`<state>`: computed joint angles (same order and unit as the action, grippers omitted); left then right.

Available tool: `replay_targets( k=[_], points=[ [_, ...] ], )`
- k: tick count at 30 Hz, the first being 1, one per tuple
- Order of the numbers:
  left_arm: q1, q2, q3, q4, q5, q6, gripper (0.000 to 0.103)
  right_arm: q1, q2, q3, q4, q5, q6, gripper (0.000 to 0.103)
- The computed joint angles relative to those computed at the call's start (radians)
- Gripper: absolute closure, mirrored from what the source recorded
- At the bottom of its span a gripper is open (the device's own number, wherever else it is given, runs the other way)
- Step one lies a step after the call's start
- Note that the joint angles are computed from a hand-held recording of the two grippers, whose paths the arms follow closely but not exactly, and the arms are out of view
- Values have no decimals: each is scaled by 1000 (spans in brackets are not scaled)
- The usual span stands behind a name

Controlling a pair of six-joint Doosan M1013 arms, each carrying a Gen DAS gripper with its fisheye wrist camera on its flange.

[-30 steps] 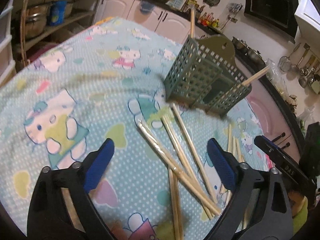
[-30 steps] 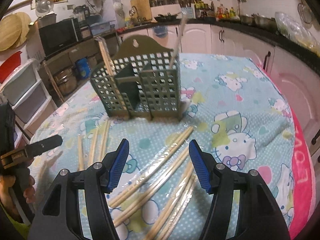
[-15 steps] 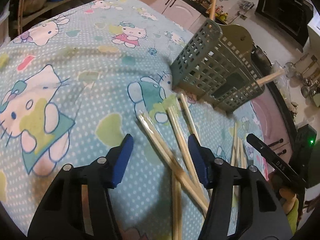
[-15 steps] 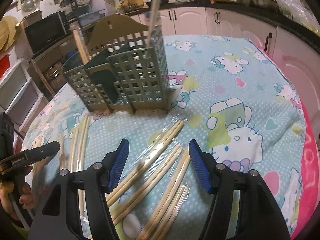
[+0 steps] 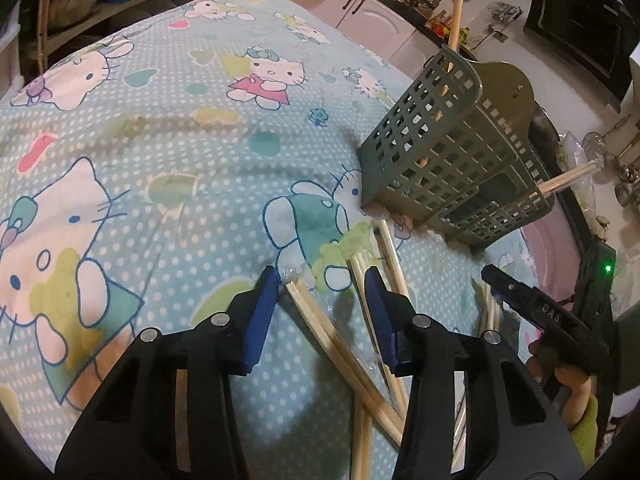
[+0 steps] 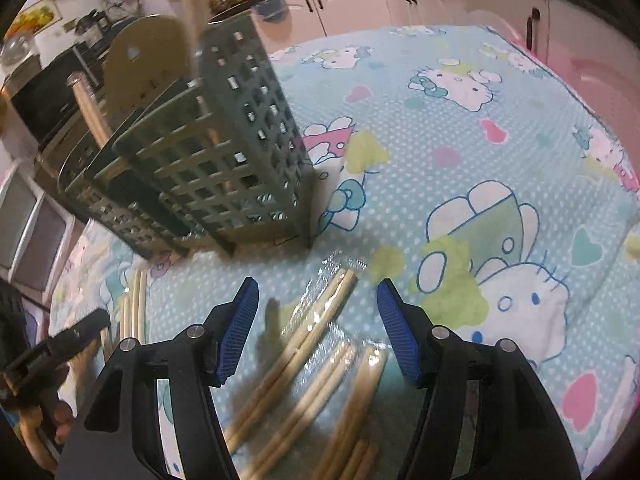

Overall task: Organize utensils
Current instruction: 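Close the left tool on a wrapped chopstick while the right tool grasps another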

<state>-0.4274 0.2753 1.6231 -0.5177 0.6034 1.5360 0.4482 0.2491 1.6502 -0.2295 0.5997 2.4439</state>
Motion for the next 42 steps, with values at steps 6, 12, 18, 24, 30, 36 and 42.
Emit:
replay_targets(
  k=[6,12,18,24,30,36,42],
  points=[
    [-2,5,-6,29,-6,-32,75,7,24,-31,-70,52,52,61],
    [2,14,-16,68,-4,-73,93,-9,9,-7,-69,10,124,88],
    [9,13,-18,61,2,-66,99,-9,-17,19,-53,-40,131,92],
    [4,-17,0,54,-27,-41,100,19,-55,39,-111,-68,164,93],
    [-9,-61,14,71,-83,-15,100,51,-88,47,-205,-83,199,93],
    [-21,-98,17,52,-126,36,100,93,-125,58,-365,-100,283,93],
    [-40,-126,18,31,-157,93,100,124,-154,65,-511,-105,361,94]
  ],
)
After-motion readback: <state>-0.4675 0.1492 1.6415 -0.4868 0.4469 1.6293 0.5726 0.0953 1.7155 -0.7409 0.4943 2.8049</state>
